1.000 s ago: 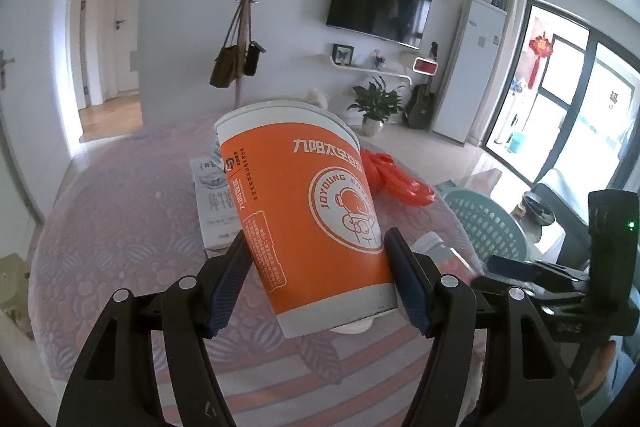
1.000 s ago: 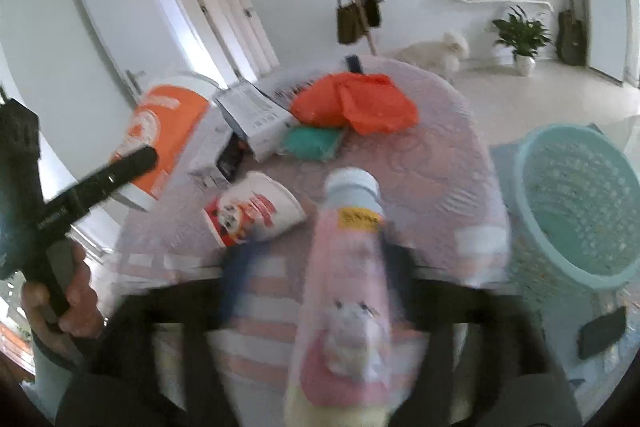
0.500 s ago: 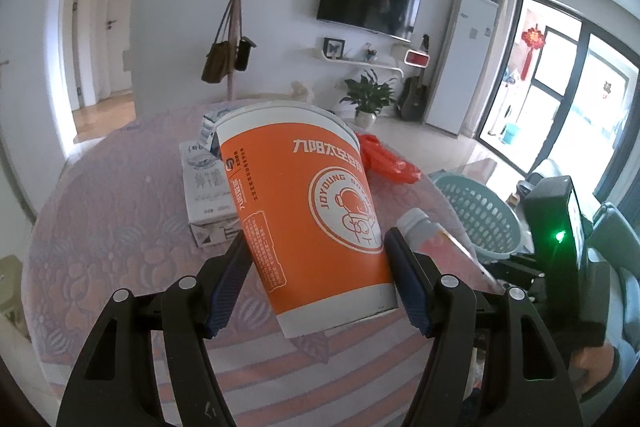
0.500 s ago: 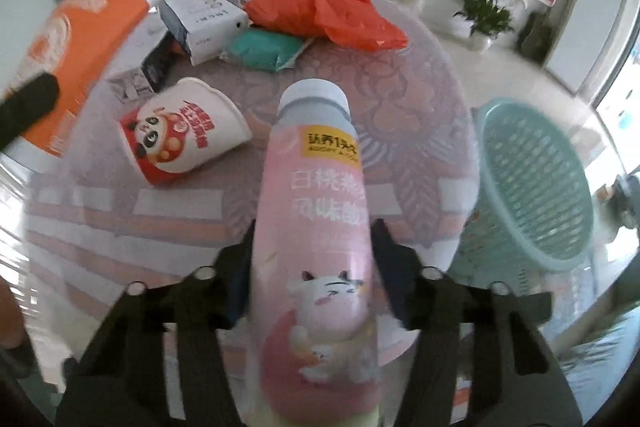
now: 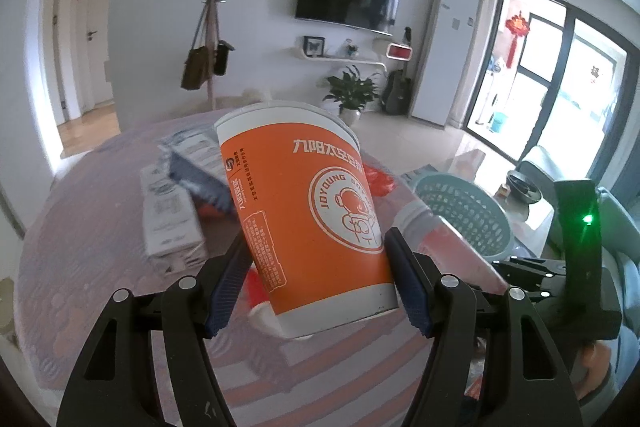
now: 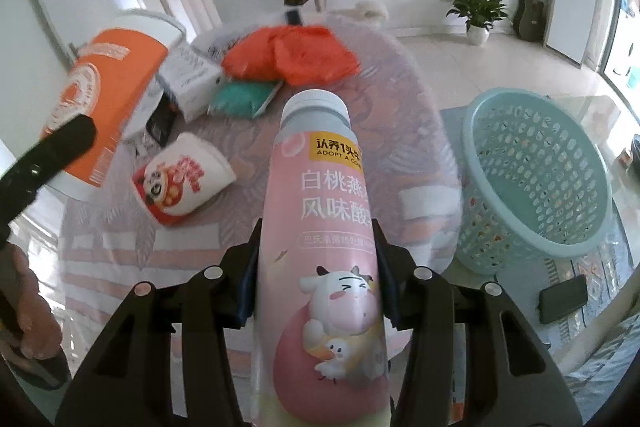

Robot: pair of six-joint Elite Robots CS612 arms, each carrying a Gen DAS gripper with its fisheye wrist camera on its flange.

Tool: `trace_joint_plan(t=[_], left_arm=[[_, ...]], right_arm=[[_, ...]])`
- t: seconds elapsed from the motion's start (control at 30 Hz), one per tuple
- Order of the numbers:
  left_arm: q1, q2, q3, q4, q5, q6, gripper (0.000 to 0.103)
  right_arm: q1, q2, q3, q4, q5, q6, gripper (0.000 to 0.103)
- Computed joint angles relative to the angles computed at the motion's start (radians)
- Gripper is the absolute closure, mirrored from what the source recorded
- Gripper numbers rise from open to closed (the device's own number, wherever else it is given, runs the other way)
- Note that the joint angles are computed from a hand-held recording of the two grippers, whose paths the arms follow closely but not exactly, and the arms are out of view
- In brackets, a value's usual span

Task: Collect trash
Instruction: 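Carry the orange cup and pink bottle over the blue basket and open both tools, then grasp the white milk carton with the left tool while the right tool grasps the blue-white carton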

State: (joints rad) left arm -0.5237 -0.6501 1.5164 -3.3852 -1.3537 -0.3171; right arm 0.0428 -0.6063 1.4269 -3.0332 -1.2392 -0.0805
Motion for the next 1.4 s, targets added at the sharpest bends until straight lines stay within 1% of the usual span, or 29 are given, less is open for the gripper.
trace_joint_plan(t=[0.17,0.3,0.37,0.5,0.67,0.83,0.97,1.03,1.07,1.1,1.17,1.27,1.4], left_arm=[[-0.013,0.03,-0.084,0.078,-0.019,0.036,0.038],[-0.027,0.061,-0.167,0.144,-0.046,0.08,0.038],[-0.035,0.079,-0.212,0.182,-0.057,0.104,0.038],[-0.051,0.131,-0.331,0.276,-0.1,0.162,0.038],[-0.062,0.205,-0.483,0.394,-0.167,0.195,0.038],[-0.067,0.291,-0.65,0.536,-0.235,0.212,0.038],[-0.07,0.358,-0.778,0.651,-0.255,0.214,0.037],[-0.072,0.375,-0.808,0.682,-0.254,0.212,0.036],[-0.073,0.386,-0.826,0.7,-0.249,0.208,0.031],[-0.074,0.388,-0.83,0.704,-0.248,0.206,0.028],[-0.074,0.392,-0.83,0.707,-0.246,0.206,0.028],[-0.077,0.382,-0.806,0.691,-0.221,0.21,0.028],[-0.079,0.365,-0.773,0.662,-0.211,0.198,0.028]], right_arm=[[-0.028,0.003,-0.003,-0.059,0.011,0.063,0.058],[-0.055,0.007,-0.007,-0.099,-0.018,0.128,0.058],[-0.075,0.013,-0.01,-0.119,-0.03,0.182,0.058],[-0.112,0.026,-0.019,-0.135,-0.059,0.292,0.058],[-0.142,0.048,-0.039,-0.141,-0.158,0.416,0.058],[-0.166,0.072,-0.063,-0.113,-0.192,0.495,0.058],[-0.175,0.106,-0.111,-0.073,-0.23,0.544,0.056],[-0.179,0.117,-0.122,-0.077,-0.24,0.565,0.055],[-0.181,0.123,-0.126,-0.083,-0.239,0.568,0.053],[-0.182,0.125,-0.126,-0.083,-0.246,0.565,0.052],[-0.181,0.128,-0.132,-0.073,-0.264,0.553,0.052],[-0.183,0.128,-0.128,-0.076,-0.257,0.545,0.052],[-0.176,0.122,-0.119,-0.079,-0.259,0.528,0.052]])
